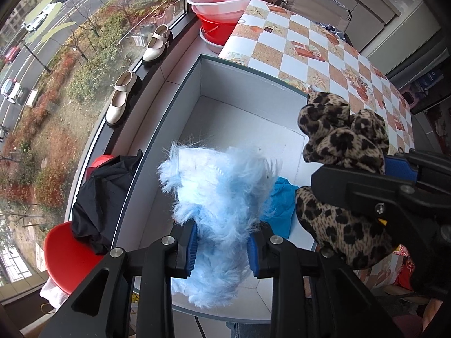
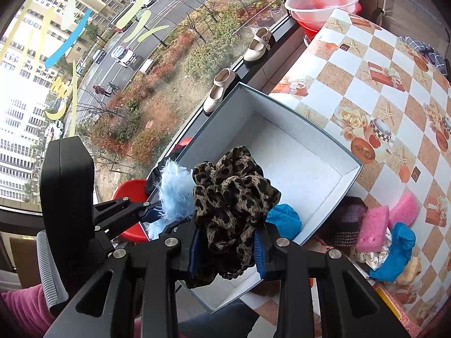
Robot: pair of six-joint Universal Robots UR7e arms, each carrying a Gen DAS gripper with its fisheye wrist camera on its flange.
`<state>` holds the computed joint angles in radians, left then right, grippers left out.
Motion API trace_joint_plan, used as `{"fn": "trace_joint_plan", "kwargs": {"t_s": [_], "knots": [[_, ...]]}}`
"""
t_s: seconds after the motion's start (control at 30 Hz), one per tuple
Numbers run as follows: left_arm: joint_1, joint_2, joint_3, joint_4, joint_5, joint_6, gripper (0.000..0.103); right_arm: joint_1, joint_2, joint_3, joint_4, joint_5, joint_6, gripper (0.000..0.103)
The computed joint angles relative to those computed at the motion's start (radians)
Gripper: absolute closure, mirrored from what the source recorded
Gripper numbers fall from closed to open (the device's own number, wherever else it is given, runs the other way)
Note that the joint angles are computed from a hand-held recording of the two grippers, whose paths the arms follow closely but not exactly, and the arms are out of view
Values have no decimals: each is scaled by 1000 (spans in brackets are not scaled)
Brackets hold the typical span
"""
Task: Organize soft objects
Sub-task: 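Open the left tool to drop the duster while the right tool releases the scrunchie, then move both tools away from the box back to the pile of soft items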
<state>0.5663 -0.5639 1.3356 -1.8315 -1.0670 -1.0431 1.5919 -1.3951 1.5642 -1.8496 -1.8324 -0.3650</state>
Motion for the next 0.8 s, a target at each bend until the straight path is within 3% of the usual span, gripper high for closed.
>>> {"fn": "trace_joint_plan", "kwargs": {"t_s": [0.07,0.13,0.17,0.23,0.43,0.47,0.8], "knots": [[1,3,-4,13,-1,-5,58,1,4,-2,-5,2,3,71],[1,6,-10,31,0,-14,39,2,7,-2,-14,2,5,71],[2,7,-11,37,-1,-18,35,-1,8,-5,-11,7,7,67],[4,5,-8,35,-9,-20,23,-3,7,-5,-11,10,17,49],[17,0,0,29,-37,-58,15,-4,-1,-3,-27,-20,50,12],[19,1,-1,36,-41,-65,14,-3,-3,-1,-33,-33,56,1],[36,-8,22,-98,-130,-32,14,-21,-34,7,-51,-84,98,0]]}}
